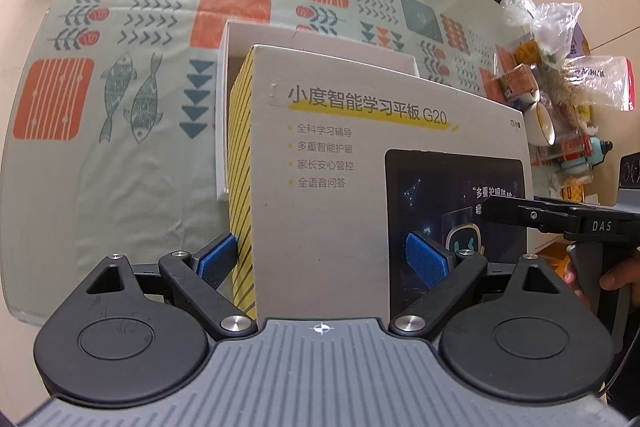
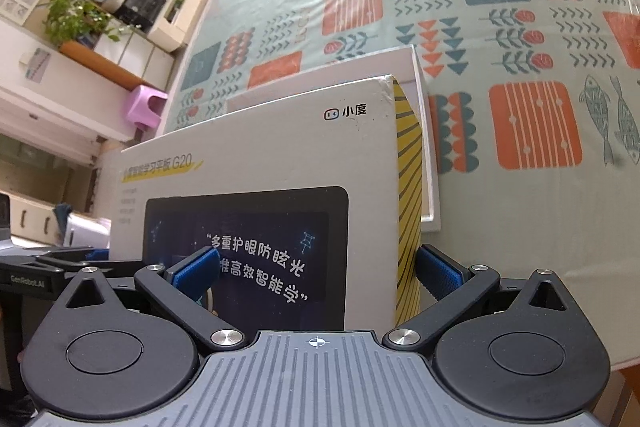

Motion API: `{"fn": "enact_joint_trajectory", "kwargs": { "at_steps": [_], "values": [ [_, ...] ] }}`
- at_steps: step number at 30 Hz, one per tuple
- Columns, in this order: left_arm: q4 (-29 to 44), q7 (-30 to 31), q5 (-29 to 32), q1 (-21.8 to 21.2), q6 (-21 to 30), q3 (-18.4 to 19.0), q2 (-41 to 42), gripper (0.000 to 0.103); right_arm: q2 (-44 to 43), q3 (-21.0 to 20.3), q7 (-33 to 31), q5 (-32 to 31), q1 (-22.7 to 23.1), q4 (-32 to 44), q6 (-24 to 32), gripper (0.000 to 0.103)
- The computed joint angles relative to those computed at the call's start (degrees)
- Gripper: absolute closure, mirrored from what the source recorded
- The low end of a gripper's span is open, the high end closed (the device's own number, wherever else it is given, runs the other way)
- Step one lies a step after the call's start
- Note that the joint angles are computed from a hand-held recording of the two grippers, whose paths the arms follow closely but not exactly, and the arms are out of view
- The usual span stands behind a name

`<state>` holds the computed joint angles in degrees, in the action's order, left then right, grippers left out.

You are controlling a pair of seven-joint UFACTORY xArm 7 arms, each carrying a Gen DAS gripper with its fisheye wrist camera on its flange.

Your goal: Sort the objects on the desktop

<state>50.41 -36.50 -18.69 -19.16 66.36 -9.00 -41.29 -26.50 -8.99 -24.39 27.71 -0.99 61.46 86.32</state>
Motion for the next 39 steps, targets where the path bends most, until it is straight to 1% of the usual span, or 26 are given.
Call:
{"fn": "enact_joint_trajectory", "kwargs": {
  "at_steps": [14,33,39],
  "values": [
    [-5.8,-1.8,-2.5,-2.0,2.1,-0.5,-5.9,0.0,-6.6,-0.2,0.7,-2.5,-0.4,-7.1,0.8,0.0],
    [-9.3,-3.9,-3.9,-2.7,5.8,-1.0,-10.9,0.0,-9.0,-0.1,0.5,-4.1,0.3,-10.4,3.1,0.0],
    [-11.2,-4.6,-4.8,-3.0,6.1,-1.1,-11.7,0.0,-9.7,0.0,0.7,-4.6,0.0,-12.1,3.6,0.0]
  ]
}}
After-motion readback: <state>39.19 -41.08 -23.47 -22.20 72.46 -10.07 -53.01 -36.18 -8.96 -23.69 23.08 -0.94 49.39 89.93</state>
